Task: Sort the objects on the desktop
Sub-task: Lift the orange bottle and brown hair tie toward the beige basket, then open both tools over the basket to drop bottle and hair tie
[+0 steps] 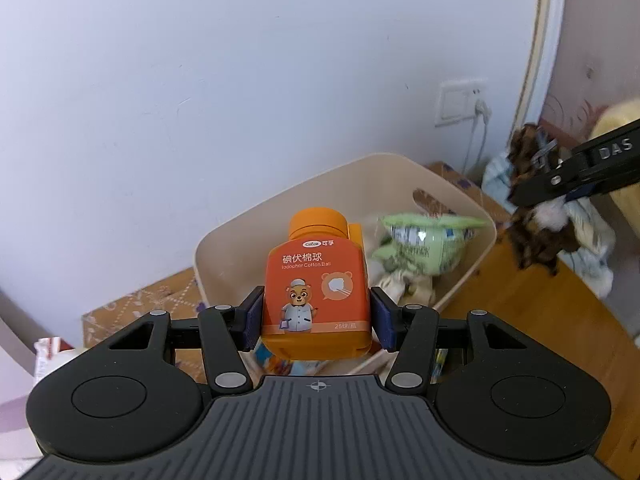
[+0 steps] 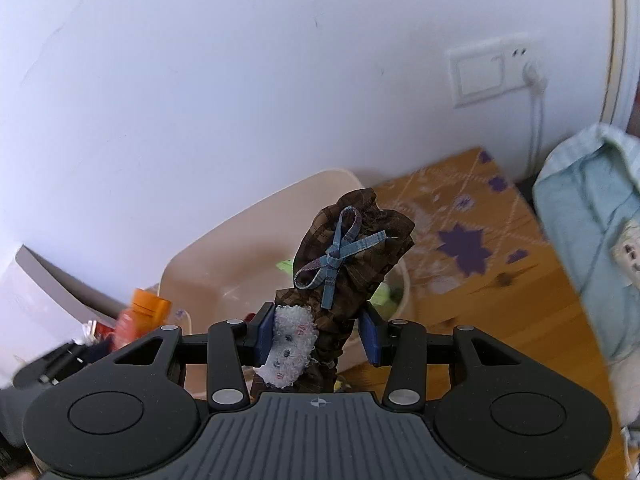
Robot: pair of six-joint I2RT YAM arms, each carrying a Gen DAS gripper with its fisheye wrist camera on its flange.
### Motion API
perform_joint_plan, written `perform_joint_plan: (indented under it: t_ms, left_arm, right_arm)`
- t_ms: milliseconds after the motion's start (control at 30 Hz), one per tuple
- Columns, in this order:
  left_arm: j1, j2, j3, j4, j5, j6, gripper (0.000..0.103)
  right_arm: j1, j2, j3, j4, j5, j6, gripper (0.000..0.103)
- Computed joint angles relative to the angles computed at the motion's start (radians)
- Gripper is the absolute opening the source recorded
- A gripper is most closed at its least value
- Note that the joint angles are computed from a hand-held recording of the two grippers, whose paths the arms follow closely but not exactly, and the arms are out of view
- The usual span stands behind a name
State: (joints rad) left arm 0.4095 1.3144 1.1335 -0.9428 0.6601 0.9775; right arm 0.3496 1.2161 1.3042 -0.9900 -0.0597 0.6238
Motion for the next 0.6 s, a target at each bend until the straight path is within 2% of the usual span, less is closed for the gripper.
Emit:
perform_joint_plan:
  t_ms: [67,300,400,600]
  left_arm:
    - [-0.045,-0.011,-0.029,0.055,-0.026,-0.063,0.055]
    - [-0.192,0.003,-0.114,0.247,-0.19,-0.248,0.055]
    - [-0.251,0.025,-0.141,0.306,-0.286,-0.279,0.055]
    - [-0.318,0.08,-0.169,0.376,-0.391,-0.327,0.055]
  right_arm:
    - [0.026,0.05,0.014,0.027,0.05,-0.047,0.041]
    - [0.062,0.184,0.023,0.093,0.08,-0.095,0.041]
    - [0.078,0.224,0.025,0.118,0.086,-0.118,0.041]
    - [0.097,0.285,0.023,0.161,0.071,-0.16,0.042]
